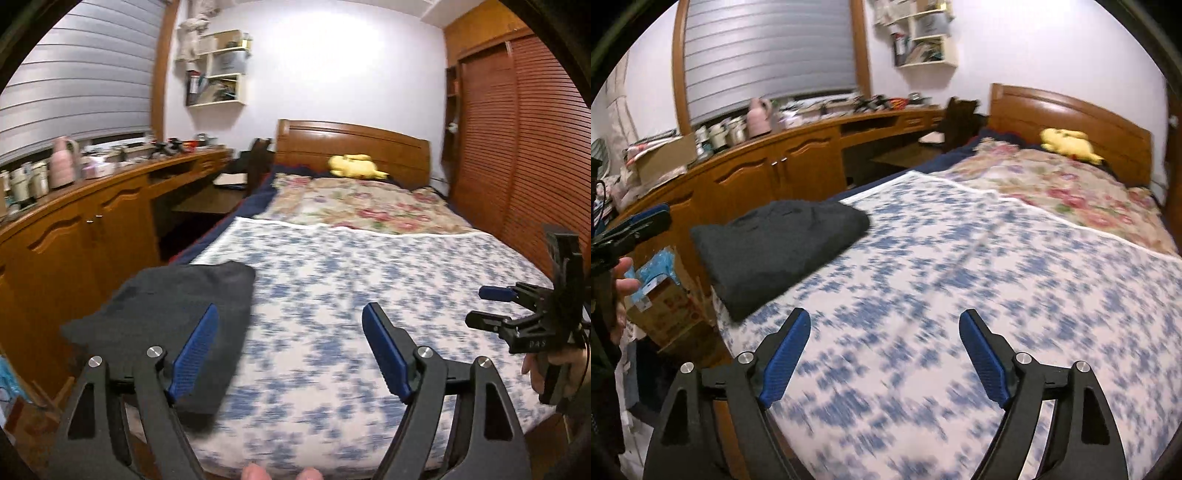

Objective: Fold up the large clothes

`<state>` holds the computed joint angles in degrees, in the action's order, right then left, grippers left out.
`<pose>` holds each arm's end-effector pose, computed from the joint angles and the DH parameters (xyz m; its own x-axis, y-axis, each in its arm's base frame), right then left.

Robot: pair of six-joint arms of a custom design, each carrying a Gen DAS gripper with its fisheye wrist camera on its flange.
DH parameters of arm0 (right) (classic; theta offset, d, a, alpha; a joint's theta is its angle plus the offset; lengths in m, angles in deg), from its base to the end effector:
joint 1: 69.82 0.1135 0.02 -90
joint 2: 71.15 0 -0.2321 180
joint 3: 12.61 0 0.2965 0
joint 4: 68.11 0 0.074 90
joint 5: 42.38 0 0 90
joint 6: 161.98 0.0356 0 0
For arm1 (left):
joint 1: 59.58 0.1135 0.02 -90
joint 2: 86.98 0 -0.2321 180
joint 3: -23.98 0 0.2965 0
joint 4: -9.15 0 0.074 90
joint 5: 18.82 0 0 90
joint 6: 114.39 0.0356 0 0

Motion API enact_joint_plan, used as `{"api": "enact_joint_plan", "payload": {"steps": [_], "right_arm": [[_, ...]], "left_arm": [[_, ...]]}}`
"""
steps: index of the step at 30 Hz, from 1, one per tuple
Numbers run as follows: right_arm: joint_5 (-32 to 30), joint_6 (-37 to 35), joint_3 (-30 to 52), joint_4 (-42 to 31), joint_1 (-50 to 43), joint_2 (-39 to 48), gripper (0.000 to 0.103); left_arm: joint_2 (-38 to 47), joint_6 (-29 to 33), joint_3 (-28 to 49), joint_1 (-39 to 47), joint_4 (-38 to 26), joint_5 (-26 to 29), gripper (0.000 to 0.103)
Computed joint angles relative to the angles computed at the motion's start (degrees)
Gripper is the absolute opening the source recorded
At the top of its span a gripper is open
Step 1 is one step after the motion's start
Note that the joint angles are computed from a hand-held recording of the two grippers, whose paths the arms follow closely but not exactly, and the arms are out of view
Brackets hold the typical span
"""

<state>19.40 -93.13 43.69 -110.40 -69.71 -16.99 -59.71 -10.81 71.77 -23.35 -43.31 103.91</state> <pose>0.2609 0.0173 0.2448 -0.4703 -0.3188 -0.8229 -0.5713 0.8207 0.0086 0.1562 0.0906 0.2688 -0.4447 -0.0809 -0.8920 -0.0233 0.9966 -0.0788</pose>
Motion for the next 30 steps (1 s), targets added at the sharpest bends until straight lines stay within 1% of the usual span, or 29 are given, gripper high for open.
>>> {"api": "enact_joint_plan", "payload": {"steps": [2,3,4,5,9,12,13,16,18,20,22,23,26,28,30], "right_arm": [[-1.8,-1.5,-2.7,-2.6,-5.0,-5.4,0.087],[-3.1,-2.6,-4.4,-5.4,-8.1,-9.7,0.087],[-3.8,-2.9,-4.8,-6.3,-10.3,-11.1,0.087],[-4.5,-2.7,-6.3,-8.6,-12.3,-15.2,0.087],[-9.5,-5.1,-8.6,-13.5,-23.0,-21.8,0.087],[-14.1,-9.1,-9.3,-18.4,-31.9,-25.2,0.087],[-13.4,-7.8,-10.2,-18.3,-31.7,-26.8,0.087],[-15.6,-9.3,-10.8,-22.0,-36.8,-30.3,0.087],[-14.6,-7.3,-11.1,-22.7,-36.7,-32.7,0.087],[-16.2,-8.1,-11.2,-25.0,-39.4,-35.0,0.087],[-15.2,-6.6,-12.3,-24.8,-39.5,-38.0,0.087],[-15.8,-6.7,-12.5,-25.5,-40.6,-39.2,0.087],[-20.6,-9.7,-11.7,-30.0,-46.9,-41.3,0.087],[-22.0,-9.6,-11.7,-31.3,-48.8,-43.1,0.087],[-24.5,-10.9,-11.4,-33.6,-51.9,-44.3,0.087]], "left_arm": [[-2.9,-4.0,-0.8,-7.9,-0.7,-4.8,0.081],[-4.0,-5.7,-1.2,-11.3,-0.8,-6.8,0.081],[-5.3,-7.5,-1.7,-15.1,-0.9,-9.2,0.081],[-6.1,-9.2,-2.0,-19.1,-1.0,-11.9,0.081],[-8.2,-14.2,-3.3,-32.1,-0.8,-20.0,0.081],[-8.5,-16.9,-3.5,-40.5,-0.7,-26.1,0.081],[-8.5,-17.8,-3.6,-42.7,-0.7,-27.4,0.081],[-7.8,-20.4,-3.5,-49.1,-0.3,-31.8,0.081],[-6.7,-22.2,-3.0,-53.7,-0.2,-35.2,0.081],[-6.1,-23.8,-2.7,-57.6,0.3,-37.4,0.081],[-4.7,-25.4,-1.8,-61.8,0.6,-40.2,0.081],[-4.1,-26.0,-1.2,-63.8,0.5,-41.7,0.081],[-2.7,-27.5,0.4,-69.7,0.1,-46.5,0.081],[-2.0,-28.6,1.6,-73.4,-0.2,-49.6,0.081],[-1.5,-29.4,2.7,-76.1,-0.7,-51.9,0.081]]}}
